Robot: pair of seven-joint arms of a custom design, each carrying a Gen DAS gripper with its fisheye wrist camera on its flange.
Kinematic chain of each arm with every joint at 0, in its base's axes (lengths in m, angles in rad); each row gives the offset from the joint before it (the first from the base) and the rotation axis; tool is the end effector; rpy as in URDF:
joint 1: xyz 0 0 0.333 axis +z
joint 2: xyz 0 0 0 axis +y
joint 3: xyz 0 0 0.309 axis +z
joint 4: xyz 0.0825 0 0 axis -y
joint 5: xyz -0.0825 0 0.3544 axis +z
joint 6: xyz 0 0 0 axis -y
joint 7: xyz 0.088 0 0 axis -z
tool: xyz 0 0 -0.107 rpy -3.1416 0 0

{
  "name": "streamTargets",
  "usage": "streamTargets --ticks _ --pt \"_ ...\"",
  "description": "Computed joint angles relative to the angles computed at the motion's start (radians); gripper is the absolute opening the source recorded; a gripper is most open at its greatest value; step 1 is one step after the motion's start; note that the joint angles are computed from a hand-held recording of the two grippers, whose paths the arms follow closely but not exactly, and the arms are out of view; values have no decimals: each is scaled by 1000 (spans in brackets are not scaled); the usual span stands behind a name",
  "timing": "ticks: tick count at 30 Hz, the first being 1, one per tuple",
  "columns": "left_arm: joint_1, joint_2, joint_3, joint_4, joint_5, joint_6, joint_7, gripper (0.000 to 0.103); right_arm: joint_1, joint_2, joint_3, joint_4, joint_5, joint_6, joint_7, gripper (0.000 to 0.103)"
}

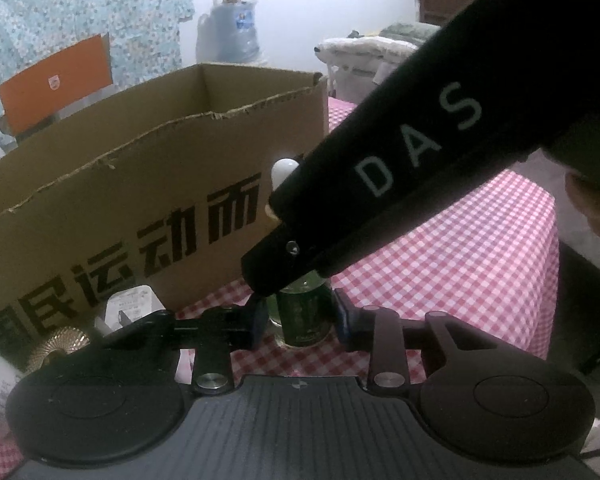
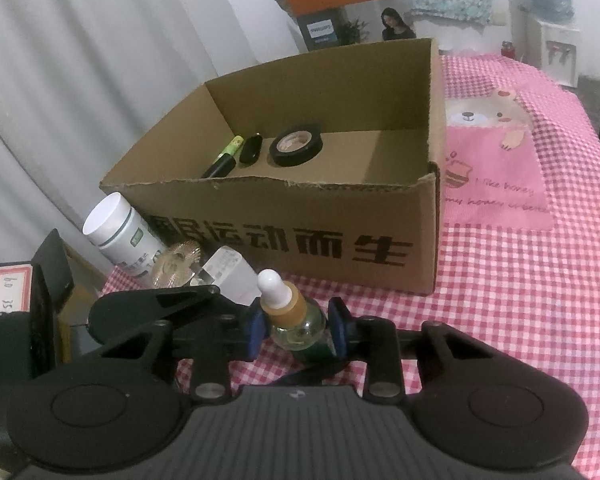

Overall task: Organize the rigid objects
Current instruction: 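Close the right gripper around the green dropper bottle and lift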

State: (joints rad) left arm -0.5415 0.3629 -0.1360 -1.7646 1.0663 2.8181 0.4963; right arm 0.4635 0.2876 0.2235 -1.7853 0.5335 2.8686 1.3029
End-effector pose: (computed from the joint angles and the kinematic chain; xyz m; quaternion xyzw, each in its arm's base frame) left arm 0.4888 -0.4354 0.4312 -0.4673 0.7762 -0.3266 0.2690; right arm 0.5306 0.3780 0.4911 -0.7728 0.4783 -0.0420 0.4150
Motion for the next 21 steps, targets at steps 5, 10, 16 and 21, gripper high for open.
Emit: streamTargets --ticks 5,10,16,21 --pt "-23 -27 7 -6 66 -21 -60 32 1 -36 6 -35 12 26 -18 36" --pt "-23 -89 -10 -20 148 -62 -134 32 1 -88 18 -54 41 53 -67 36" --pt "23 -149 -46 0 185 -98 -148 32 5 -98 29 32 67 43 -187 36" --pt "57 -118 -53 87 127 -139 -109 32 -5 17 28 267 53 -70 -262 36"
